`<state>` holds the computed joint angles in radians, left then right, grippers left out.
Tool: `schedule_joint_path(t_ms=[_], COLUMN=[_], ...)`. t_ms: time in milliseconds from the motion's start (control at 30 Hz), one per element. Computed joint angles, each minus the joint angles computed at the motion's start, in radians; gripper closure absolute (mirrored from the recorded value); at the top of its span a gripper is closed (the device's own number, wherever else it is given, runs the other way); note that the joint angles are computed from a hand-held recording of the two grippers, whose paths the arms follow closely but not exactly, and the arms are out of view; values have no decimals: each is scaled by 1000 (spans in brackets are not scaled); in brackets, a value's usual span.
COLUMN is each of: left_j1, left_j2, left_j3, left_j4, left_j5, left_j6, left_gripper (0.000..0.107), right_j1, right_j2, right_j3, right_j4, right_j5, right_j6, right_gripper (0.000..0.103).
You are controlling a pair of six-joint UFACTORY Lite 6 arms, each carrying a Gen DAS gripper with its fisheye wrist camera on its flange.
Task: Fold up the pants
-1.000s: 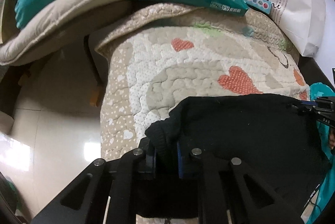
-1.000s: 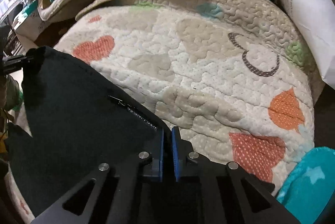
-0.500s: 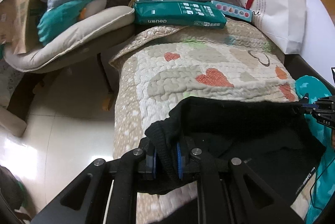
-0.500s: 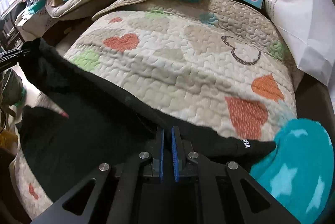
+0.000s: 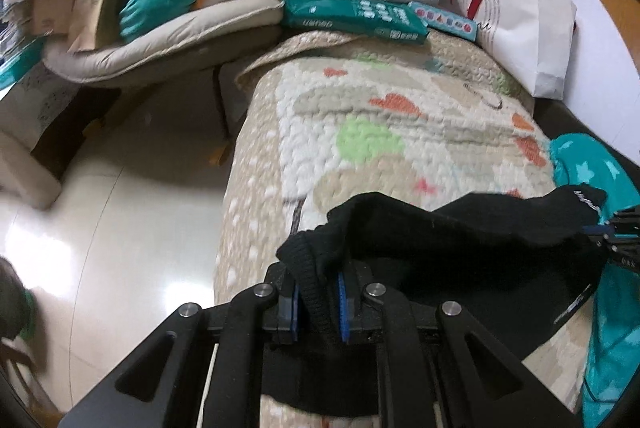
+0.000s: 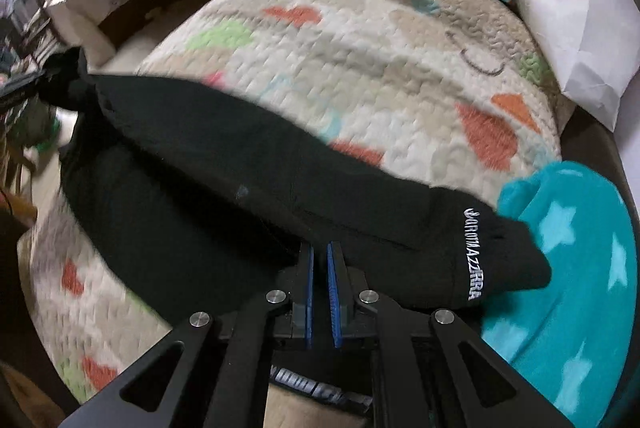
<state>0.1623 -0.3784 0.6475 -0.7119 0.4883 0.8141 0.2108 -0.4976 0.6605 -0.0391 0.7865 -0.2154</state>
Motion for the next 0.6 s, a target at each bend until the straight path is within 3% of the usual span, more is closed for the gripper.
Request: schedule_joint_path(t_ms=[267, 367, 500, 600], left_j1=[89, 110, 111, 189], left_j2=[-199, -301, -409, -455], left_j3=[-204, -261, -308, -319], left_j4=[121, 201, 339, 307], left_j5=[32, 50, 49, 77], left_j6=[-88, -154, -294, -264], left_gripper=[85, 75, 53, 39], right_j1=[286, 364, 399, 431], right_j2=[-134, -166, -166, -177], right_j3=[-197, -238, -261, -277], right_j4=[-123, -165, -190, -205], right_j5=[91, 120, 137, 151], right_j6=[235, 309, 344, 368], right_gripper=[96, 96, 96, 96])
